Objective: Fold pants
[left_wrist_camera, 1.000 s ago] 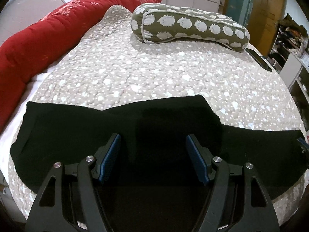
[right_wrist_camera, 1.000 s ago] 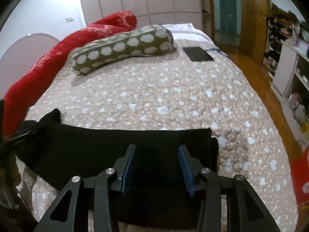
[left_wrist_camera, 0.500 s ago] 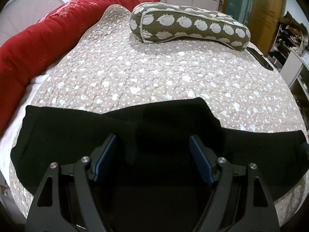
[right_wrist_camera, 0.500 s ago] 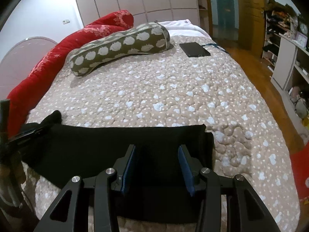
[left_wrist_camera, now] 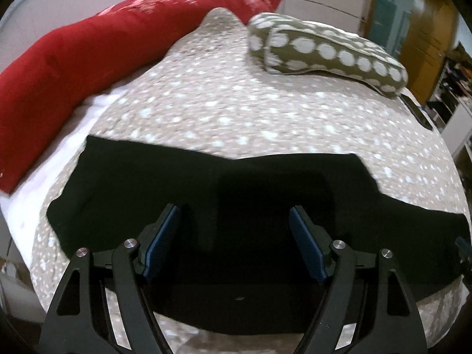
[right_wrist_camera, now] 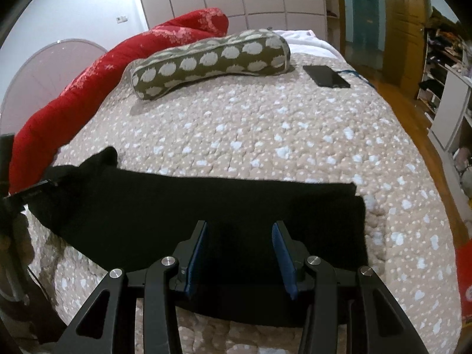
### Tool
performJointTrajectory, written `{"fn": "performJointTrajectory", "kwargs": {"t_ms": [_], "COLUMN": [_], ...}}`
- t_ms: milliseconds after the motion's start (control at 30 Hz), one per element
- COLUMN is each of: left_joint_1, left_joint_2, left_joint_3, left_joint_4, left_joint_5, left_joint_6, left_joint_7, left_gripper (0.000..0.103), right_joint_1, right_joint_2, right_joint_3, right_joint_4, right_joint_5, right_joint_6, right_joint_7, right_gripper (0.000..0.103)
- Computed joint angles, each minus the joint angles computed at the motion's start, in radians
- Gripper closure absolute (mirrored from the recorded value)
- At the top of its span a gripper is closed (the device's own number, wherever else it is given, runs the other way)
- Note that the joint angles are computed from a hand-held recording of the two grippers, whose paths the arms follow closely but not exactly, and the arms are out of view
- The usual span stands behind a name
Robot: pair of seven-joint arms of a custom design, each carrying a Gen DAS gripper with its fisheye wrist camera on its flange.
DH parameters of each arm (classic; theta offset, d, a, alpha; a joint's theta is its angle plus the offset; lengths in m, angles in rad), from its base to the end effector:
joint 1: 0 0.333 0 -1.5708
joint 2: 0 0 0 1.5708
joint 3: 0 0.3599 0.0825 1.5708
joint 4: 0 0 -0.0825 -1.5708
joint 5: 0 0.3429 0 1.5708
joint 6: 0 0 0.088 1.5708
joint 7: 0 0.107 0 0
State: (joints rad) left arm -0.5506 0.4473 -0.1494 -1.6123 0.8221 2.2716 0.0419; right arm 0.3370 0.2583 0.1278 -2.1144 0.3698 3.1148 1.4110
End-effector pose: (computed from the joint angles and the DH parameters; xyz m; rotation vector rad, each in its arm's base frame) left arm 0.5456 -0.4122 0.4561 -2.1289 1.4499 -0.5333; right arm 0.5548 0.2368 0.4476 -1.9108 1.4969 -0.3671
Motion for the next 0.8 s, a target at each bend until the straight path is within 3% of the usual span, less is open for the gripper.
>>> {"fn": "performJointTrajectory", "kwargs": {"t_ms": [233, 367, 800], "left_joint_1": [0.007, 0.003, 0.04], "left_joint_2": [0.001, -0.008, -0.117], "left_joint_3": [0.002, -0.002, -0.022], "left_joint_4": [-0.03, -0.033, -0.171], "left_joint_5": [-0.011, -0.007, 0.024], "left_joint_6": [-0.003, -0.008, 0.002], "left_joint_7": [-0.016, -0.021, -0.139], "left_gripper": [0.026, 0.026, 0.026], "right_joint_1": [0.058, 0.03, 0.105], "right_joint_2": [0.001, -0.018, -0.06], "right_joint_3": [-0.07, -0.035, -0.15], "right_joint_4": [-0.006, -0.024, -0.092], "right_joint_5": [-0.065, -0.051, -0.174], "right_joint_6": [-0.011, 0.001, 0.016], "right_joint_7": [0.066, 0.056, 0.192], "right_gripper": [0.06, 0.06, 0.06]}}
